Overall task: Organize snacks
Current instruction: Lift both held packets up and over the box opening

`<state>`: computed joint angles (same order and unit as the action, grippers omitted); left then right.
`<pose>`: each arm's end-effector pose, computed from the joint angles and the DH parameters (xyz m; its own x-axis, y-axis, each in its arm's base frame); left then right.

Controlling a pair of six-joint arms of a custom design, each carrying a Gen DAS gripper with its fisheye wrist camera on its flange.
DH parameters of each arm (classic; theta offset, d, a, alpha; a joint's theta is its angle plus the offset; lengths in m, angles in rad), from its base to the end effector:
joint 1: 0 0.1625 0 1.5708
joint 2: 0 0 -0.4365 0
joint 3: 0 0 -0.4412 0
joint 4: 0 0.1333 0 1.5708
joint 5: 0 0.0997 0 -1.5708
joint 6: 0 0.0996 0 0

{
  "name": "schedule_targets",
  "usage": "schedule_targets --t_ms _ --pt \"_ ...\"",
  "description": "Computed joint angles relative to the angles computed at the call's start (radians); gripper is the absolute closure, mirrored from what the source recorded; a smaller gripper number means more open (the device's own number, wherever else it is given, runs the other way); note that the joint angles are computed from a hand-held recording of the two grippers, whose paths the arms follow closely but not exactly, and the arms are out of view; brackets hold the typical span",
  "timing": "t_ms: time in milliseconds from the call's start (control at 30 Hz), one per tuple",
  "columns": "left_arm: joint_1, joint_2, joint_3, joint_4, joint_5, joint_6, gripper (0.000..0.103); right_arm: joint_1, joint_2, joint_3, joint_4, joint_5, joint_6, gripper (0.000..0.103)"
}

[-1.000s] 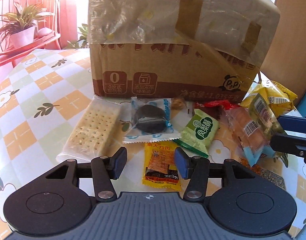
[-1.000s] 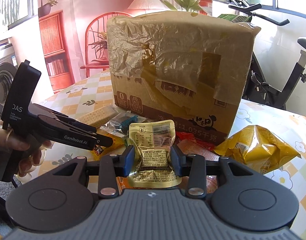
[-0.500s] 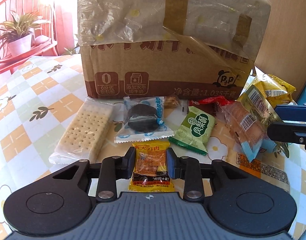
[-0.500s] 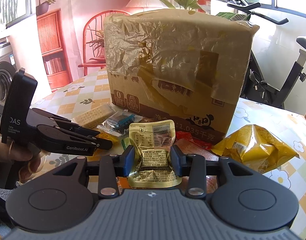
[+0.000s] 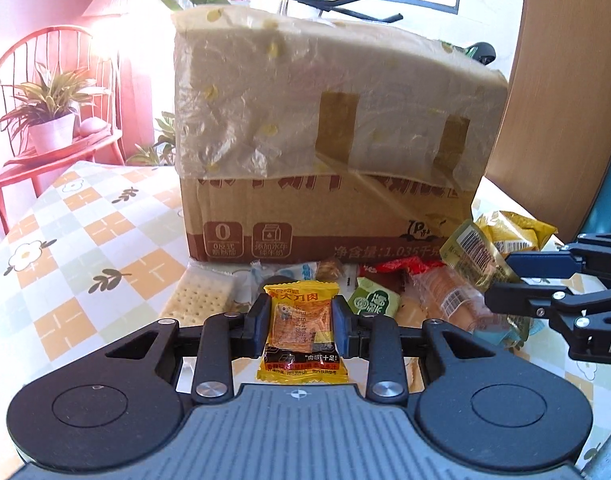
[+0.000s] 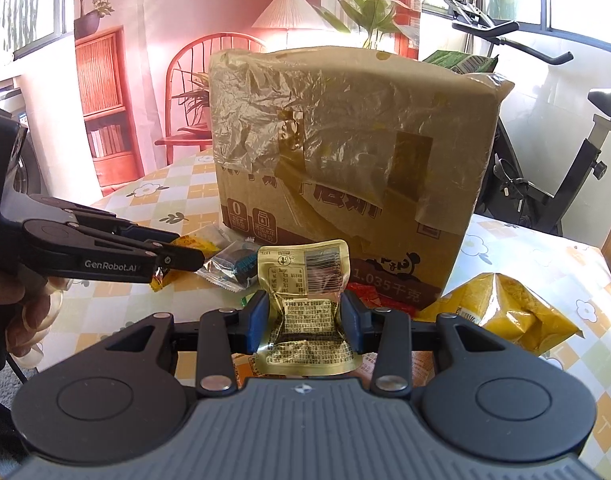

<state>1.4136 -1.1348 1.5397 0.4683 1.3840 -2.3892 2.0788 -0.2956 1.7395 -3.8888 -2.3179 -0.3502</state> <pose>0.0597 -0.5930 0.2453 -0.6402 0.5436 -0.5429 0.7636 0.5280 -0.3717 0.3460 -0.4866 -0.1184 -0.7331 -0.0999 0.6727 -0.6001 0.5604 -0.5708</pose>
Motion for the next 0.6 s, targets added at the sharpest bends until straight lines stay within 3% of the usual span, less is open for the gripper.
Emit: schedule_targets --t_ms 600 --pt "-0.069 -0.093 0.029 -0.070 0.102 -0.021 0.069 0.037 -0.024 -0.027 -0.107 -0.021 -0.126 0.062"
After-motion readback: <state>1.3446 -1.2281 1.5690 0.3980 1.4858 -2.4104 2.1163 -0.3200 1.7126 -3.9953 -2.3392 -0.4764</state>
